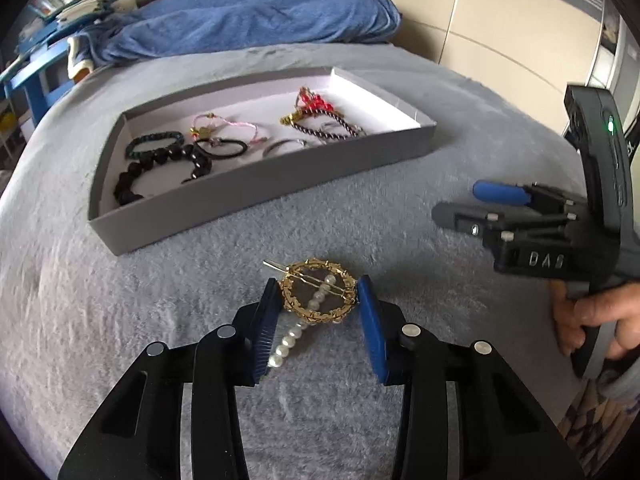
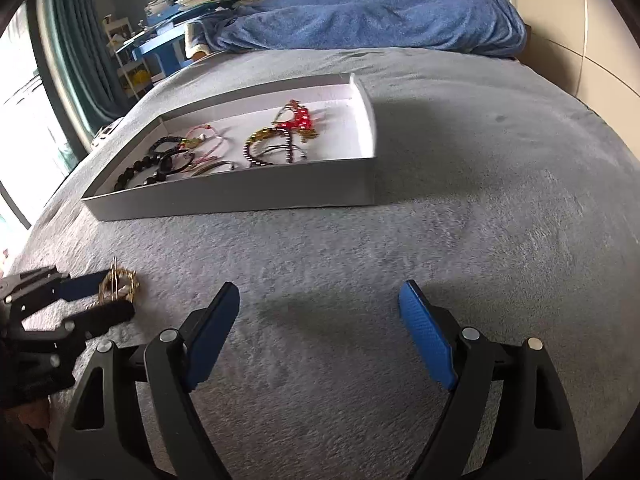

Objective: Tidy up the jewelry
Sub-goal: 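Move both tools back toward the gold and pearl hairpins, then grasp the pearl bar hairpin with the right tool while the left tool grasps the gold ring hairpin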

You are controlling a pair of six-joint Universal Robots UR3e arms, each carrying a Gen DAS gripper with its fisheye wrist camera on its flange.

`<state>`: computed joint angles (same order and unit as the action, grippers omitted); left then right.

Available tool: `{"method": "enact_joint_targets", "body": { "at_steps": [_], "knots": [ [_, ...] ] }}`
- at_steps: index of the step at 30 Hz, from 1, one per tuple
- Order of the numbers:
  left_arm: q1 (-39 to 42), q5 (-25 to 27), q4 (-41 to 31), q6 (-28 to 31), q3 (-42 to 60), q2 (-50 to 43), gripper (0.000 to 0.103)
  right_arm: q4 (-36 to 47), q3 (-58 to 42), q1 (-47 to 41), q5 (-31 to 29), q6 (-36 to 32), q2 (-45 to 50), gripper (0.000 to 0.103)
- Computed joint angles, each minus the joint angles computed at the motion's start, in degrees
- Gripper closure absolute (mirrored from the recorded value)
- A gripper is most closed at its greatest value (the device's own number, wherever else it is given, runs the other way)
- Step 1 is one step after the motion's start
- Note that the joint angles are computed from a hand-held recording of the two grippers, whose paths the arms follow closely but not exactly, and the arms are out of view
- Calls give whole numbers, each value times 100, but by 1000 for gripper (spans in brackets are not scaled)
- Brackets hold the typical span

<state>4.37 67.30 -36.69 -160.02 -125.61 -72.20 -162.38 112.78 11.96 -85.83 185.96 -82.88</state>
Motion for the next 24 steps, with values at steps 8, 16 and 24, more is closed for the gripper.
{"method": "enact_joint_targets", "body": {
  "at_steps": [8,16,24],
  "knots": [
    [729,-354,-496,451,48,765,62,125,-377,778,-257,-427,250,22],
    [2148,-744,-1611,1354,11,1621,62,347,-765,1099,-6,158,457,22],
    [2899,-1132,-2274,1677,-151,2097,62,633,-1345,1523,141,872,832,25]
  ]
}}
